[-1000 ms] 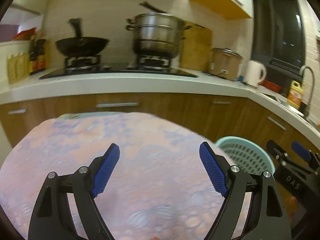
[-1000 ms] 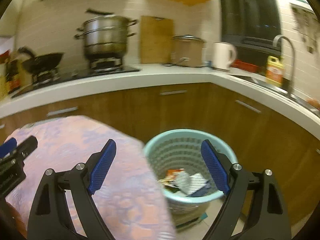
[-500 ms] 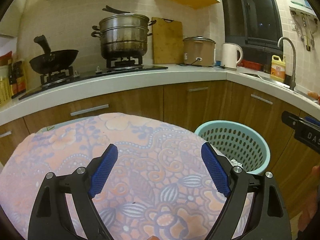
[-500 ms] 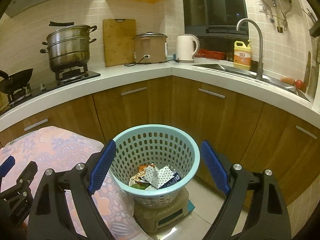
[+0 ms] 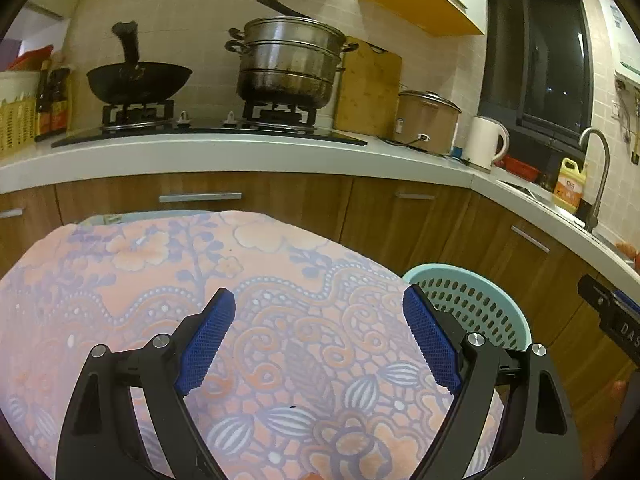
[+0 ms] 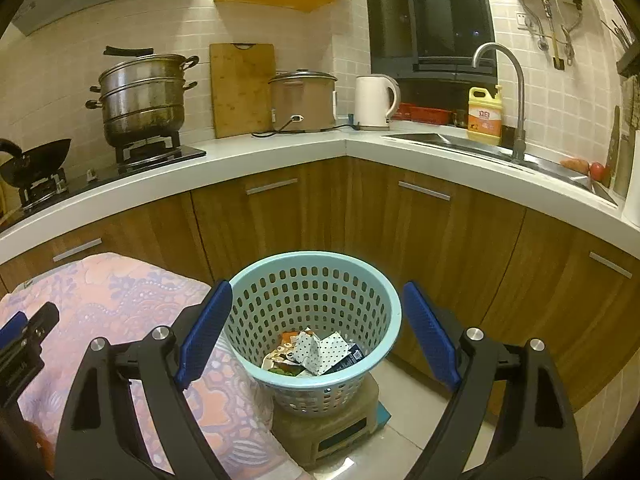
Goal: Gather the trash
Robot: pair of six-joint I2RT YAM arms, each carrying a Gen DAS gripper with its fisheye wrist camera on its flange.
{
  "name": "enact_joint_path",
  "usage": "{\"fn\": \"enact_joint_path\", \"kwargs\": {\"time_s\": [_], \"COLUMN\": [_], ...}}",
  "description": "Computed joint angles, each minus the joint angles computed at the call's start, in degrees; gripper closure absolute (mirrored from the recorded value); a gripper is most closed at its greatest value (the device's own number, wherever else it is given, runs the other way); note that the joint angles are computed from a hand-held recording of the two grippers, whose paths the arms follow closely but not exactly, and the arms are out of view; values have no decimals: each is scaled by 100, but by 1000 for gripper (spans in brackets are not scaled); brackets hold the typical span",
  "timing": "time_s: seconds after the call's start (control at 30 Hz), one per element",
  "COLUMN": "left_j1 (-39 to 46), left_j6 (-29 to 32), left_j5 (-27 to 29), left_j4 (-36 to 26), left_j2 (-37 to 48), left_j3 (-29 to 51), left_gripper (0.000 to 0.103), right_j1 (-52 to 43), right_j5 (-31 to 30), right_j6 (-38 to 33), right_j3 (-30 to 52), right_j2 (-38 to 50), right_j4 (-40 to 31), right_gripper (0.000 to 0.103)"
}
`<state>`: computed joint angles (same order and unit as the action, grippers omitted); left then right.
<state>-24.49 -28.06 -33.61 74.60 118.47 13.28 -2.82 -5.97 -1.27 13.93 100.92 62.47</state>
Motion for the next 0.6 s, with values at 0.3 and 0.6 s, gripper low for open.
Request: {"fn": "enact_joint_path", "kwargs": {"time_s": [0.3,0.6], "left_j1": [-151,-229], "left_j6": [68,83], "left_j5": [-196,-300], "left_j4": [-68,-222], "left_j2": [-8,-44], "left_j3": [41,97], "left_gripper": [19,19], "right_j1": [7,-26], "right_j5": [26,16], "right_j6": [-11,24], "right_j3": [-65,-80], "right_j2": [9,32], "right_j4": [125,156], "right_gripper": [20,20]}}
